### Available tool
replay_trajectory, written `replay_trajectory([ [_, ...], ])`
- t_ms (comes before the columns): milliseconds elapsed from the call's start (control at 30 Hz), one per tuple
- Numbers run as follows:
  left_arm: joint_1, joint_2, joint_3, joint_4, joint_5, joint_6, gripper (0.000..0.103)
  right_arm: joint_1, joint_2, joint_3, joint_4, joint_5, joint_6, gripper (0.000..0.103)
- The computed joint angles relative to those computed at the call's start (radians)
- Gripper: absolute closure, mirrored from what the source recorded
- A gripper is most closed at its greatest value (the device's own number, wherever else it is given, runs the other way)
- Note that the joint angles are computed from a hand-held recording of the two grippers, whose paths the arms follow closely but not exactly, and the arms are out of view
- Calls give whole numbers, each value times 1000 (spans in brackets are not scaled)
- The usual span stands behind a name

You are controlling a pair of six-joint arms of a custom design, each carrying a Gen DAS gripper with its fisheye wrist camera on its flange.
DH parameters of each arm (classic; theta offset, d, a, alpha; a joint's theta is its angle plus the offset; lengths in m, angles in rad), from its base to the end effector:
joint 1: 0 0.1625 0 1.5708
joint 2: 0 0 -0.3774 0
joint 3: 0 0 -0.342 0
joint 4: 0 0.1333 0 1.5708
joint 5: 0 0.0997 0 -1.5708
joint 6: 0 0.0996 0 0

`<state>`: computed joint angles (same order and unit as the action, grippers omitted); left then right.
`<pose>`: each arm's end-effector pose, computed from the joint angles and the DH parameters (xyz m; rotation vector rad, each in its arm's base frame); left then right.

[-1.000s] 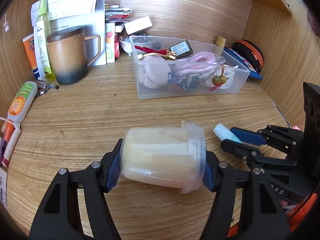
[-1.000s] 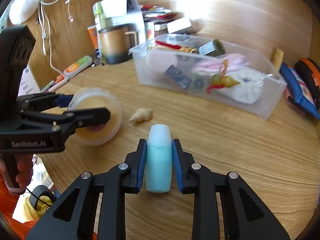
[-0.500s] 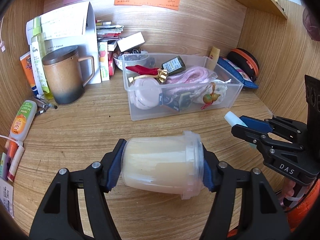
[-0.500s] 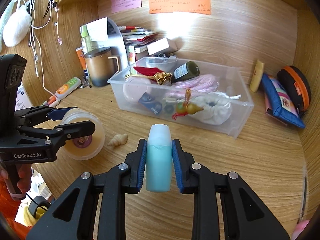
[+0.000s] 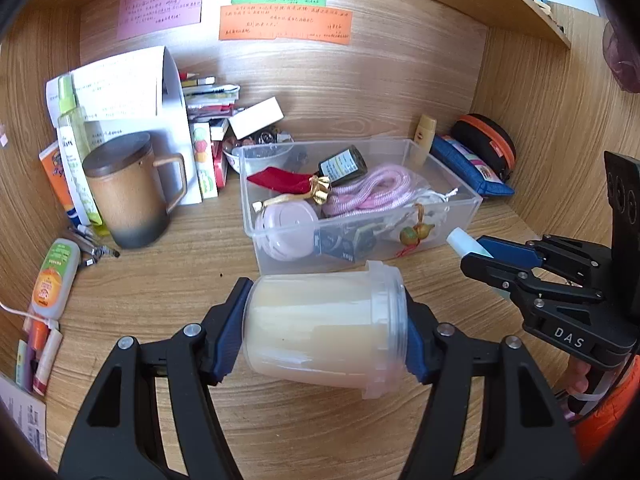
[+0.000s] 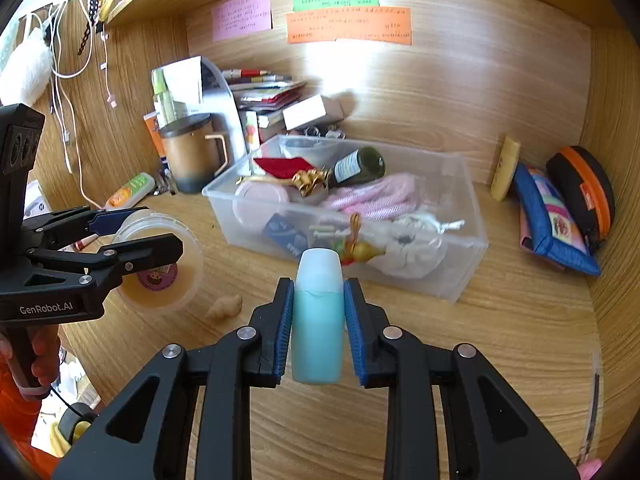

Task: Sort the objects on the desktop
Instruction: 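Carry the clear container and light-blue bottle over the clear box with both grippers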

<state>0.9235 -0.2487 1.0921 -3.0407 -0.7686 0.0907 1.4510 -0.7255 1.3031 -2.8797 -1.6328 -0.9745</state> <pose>-0.2674 -0.6936 0.0023 0.5463 2.3075 -1.0054 0.0414 -0.7196 0.2188 1.0473 -2.3739 0.8065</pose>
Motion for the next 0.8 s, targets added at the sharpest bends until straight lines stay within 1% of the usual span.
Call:
replay_trajectory([
  [133, -1, 13, -39, 0, 0, 36, 38, 5, 4, -26, 13, 10, 3, 80],
  [233, 0, 26, -74, 5, 0, 56, 38, 11, 13, -44, 9, 4, -7, 80],
  [433, 7, 53, -148, 25, -8, 79, 38, 19, 33, -92, 26, -8, -12, 80],
  [800, 12, 98, -265, 58, -17, 123, 38, 26, 79, -200, 80, -1, -14, 80],
])
